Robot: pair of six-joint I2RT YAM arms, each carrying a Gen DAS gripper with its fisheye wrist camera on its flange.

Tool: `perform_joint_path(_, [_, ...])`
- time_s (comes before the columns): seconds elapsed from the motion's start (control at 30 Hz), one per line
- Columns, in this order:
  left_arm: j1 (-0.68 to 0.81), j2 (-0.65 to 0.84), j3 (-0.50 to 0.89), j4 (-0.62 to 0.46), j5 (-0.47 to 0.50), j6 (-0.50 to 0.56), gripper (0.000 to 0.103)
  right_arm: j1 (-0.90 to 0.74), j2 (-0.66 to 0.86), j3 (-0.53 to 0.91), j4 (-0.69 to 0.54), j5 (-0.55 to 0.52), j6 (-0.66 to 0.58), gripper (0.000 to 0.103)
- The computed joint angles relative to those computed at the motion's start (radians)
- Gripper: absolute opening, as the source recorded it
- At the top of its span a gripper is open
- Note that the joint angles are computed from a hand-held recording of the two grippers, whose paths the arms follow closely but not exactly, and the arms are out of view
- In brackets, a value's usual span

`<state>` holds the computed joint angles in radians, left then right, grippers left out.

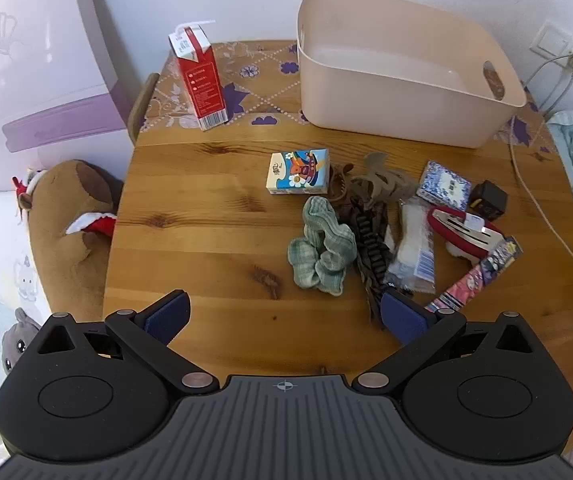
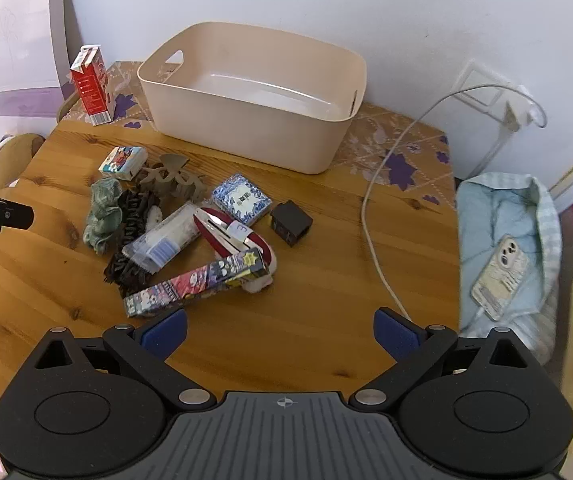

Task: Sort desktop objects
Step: 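Grasp the green plaid scrunchie with left tool while right tool grasps the black charger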

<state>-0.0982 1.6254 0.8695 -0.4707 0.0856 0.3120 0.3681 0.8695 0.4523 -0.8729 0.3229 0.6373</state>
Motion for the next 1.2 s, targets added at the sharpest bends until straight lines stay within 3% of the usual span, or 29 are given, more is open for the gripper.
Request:
perform_joint_path(0.17, [-0.026,0.122,0.043,0.060,-0.018,-0.020,0.103,-0.195,0.084,-0.056,0.194,-0.072,-0.214,0.099])
perform_joint_path(0.3, [-0.044,0.213,0.044,0.165,-0.047,-0.007,0.103,-0.343,0.154,-0.130,0.428,-0.117,-0.408,0.092])
perform_joint_path(0.53, [-0.064,0.324,0.016,0.347,-0.079,0.083,0.103,-0.547,0.423,-0.182,0.813,-0.242,-0.674,0.088])
perform_joint_path(0.67, [-0.059,0.383,0.037,0.365,-0.057,0.120,0.103,-0.620,0.621,-0.153,0.964,-0.286,-0.766,0.088])
perform_joint_path(1.0, [-0.065,0.486,0.098,0.387,-0.016,0.095,0.103,-0.678,0.939,-0.061,1.160,-0.355,-0.933,0.085])
perform_joint_path(1.2, [-0.071,0.556,0.154,0.382,0.003,0.080,0.103,-0.690,1.056,0.018,1.180,-0.373,-0.968,0.082])
